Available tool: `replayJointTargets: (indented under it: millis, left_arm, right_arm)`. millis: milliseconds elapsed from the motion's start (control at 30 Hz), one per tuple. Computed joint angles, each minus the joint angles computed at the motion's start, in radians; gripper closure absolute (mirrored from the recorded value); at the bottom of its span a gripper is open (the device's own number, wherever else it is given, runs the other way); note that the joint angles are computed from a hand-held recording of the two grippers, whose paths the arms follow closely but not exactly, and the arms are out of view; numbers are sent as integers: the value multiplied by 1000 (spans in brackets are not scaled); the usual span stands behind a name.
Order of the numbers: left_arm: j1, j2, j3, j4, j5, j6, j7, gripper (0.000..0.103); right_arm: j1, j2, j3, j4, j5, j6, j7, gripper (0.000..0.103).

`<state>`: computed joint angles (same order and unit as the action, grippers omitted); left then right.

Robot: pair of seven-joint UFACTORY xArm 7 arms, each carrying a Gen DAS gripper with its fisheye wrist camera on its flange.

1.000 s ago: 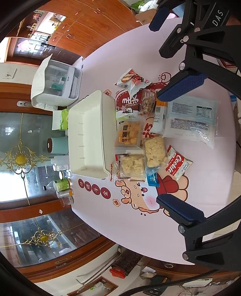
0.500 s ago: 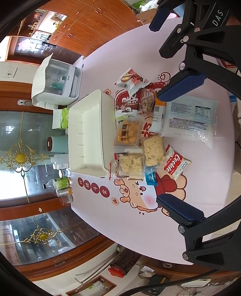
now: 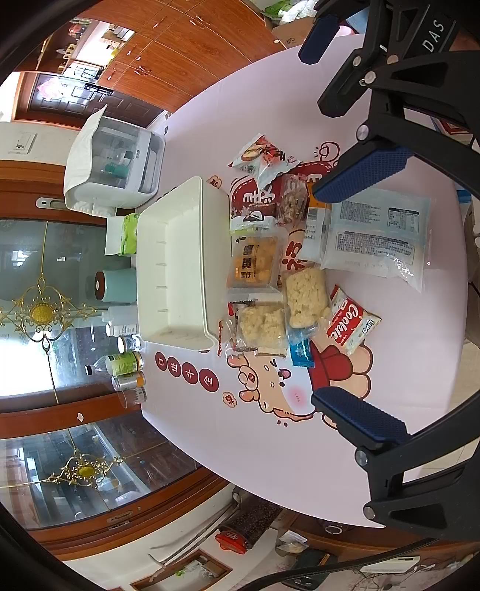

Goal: Organize snacks

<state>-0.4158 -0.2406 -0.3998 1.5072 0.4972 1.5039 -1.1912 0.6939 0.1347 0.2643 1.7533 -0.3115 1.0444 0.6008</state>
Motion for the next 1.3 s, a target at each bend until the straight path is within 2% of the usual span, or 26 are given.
replayJointTargets:
  millis: [433,633,800,1067,1300]
  left_arm:
    - [-4,1,1,3,4,2,0,4]
    - [13,-44,18,-29,-30,-15,37,4]
    - [49,-117,73,-101,-124,-84,115,3]
    - [133,-209,126,-236,-206,-123,283,3]
    - [156,-249,205,-414,-358,-246,463,3]
  right_arm:
    - [8,5,0,4,-12,0,12,18]
    - [43,45,-4,62,-37,27,43,18]
    - [75,99,-12,140,-37,66,60,18]
    - [103,181,-39,218,26,127,103,18]
    - [105,259,-60,243,94,181,148,18]
